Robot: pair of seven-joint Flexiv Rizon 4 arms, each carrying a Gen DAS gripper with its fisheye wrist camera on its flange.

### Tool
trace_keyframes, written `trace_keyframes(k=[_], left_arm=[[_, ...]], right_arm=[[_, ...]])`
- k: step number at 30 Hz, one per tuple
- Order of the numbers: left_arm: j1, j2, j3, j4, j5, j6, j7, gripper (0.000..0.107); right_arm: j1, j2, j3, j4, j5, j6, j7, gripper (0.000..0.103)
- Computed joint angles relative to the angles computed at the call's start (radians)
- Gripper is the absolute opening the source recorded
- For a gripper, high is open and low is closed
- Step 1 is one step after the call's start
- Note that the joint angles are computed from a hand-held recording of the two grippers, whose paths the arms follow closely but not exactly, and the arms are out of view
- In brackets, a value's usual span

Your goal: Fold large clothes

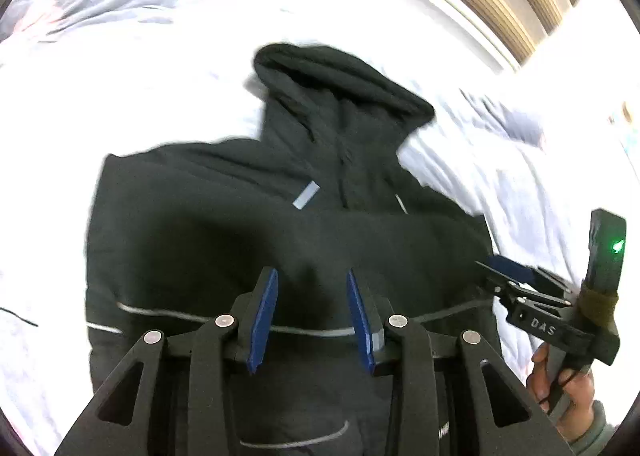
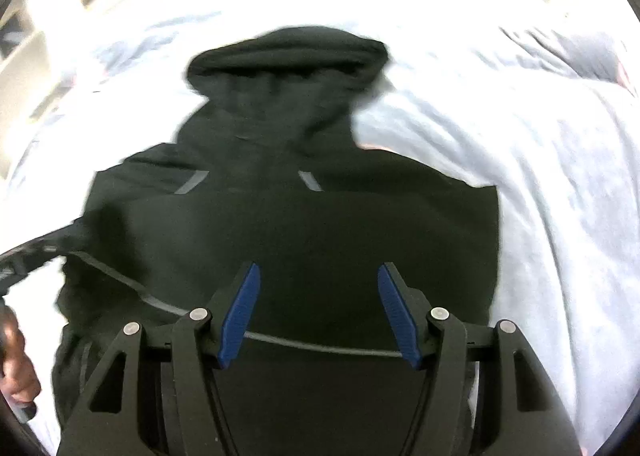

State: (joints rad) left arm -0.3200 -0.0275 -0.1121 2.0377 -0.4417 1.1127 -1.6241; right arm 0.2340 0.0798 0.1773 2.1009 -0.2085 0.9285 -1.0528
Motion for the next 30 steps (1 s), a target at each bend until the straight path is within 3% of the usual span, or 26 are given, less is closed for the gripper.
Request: trace_keyframes(k=[3,5,9,14,17,21,25,30], left_arm=[[0.024,-0.022,0.024,-0.022,0.154,-0.081,-0.161,0.036],[0.033,-0.026,0.029,0.0,0.153,-0.125,-0.205,0.037],[0.029,-0.035,0.012,0.119,-0.078,-0.026,-0.11,0.037],[0.034,-0.03,0.018,0.048,0.077,-0.109,-0.188,0.037],[0.036,-0.025,0.008,0.016,0.018,-0.068,-0.084,0.038],[0.062,-0.111,-0.002,-0.141,0.04,-0.024,-0.023,0.039],[0.083,-0.256,-0.008,-0.314,0.073,0.01,-0.012,0.039],[0.106,-0.406,-0.027,-0.475,0.05,0.004,-0.004,0.039]], right_arm=[[-0.008,-0.024,-0.028,-0.026,0.159,-0.067,-0.018,0.065],[-0.016,-0.035,-0.03,-0.029,0.191,-0.111,0.001,0.065],[-0.024,-0.05,-0.02,0.018,0.125,-0.104,0.03,0.066],[-0.021,-0.066,-0.027,-0.036,0.177,-0.151,-0.027,0.069],[-0.034,-0.075,-0.043,-0.091,0.248,-0.132,-0.099,0.069],[-0.047,-0.146,-0.062,-0.18,0.201,-0.062,-0.117,0.069],[-0.056,-0.256,-0.079,-0.283,0.146,0.065,-0.137,0.069],[-0.07,-0.371,-0.075,-0.414,0.139,0.11,-0.16,0.069]])
